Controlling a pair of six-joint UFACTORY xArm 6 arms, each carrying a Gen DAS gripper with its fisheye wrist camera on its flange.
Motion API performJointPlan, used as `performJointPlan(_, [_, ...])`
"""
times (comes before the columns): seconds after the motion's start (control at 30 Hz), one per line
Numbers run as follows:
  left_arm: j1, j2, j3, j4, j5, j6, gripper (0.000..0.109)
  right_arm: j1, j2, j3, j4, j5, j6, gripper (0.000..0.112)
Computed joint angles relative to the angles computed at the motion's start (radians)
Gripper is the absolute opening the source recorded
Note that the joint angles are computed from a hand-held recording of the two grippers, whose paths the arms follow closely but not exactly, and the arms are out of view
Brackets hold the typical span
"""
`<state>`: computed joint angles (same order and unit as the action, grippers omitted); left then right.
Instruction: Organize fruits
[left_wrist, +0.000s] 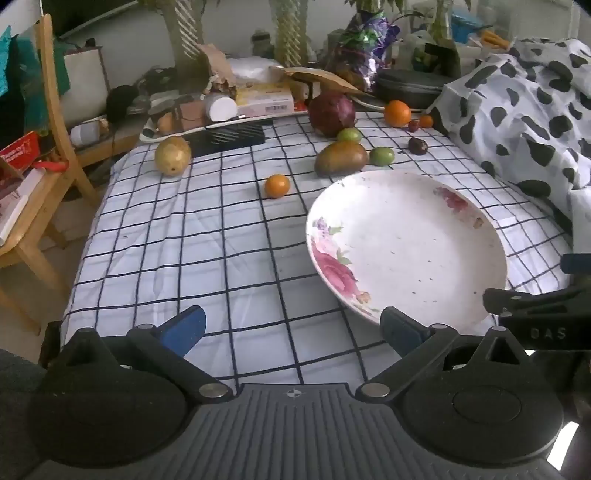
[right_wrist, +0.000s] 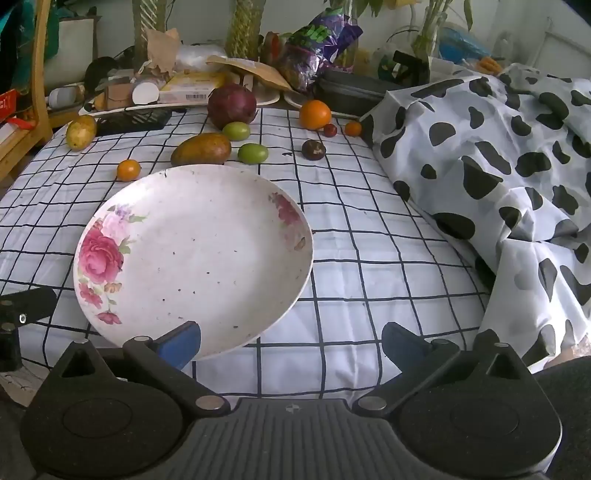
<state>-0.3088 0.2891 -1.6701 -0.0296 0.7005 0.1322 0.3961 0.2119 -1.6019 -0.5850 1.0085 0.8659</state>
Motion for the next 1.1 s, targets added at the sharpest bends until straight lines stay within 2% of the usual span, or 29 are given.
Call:
performJointPlan(0.2, [-0.003,-0.025,0.044,-0.009,-0.039,0.011,0.102,0.002,0.001,0.002,-0.011,-0.002,0.010,0.103])
performJointPlan(0.23, [0.000,-0.009,0.014,-0.014,-0.006,0.015,0.102,0.000,-0.001,0.004,-0.003,-0.008,0.006,0.103])
performJointPlan(0.57, [0.002,0.000,-0.008,-0.006,0.016,0.001,0.102,0.000,-0.012,0.013,-0.006,-0.009,0.011,0.103])
performJointPlan(1.1, [-0.003,-0.011,0.019,0.000,-0.010,0.024,0.102,-0.003,-0.007,0.007,0.009,-0.002,0.015,0.103])
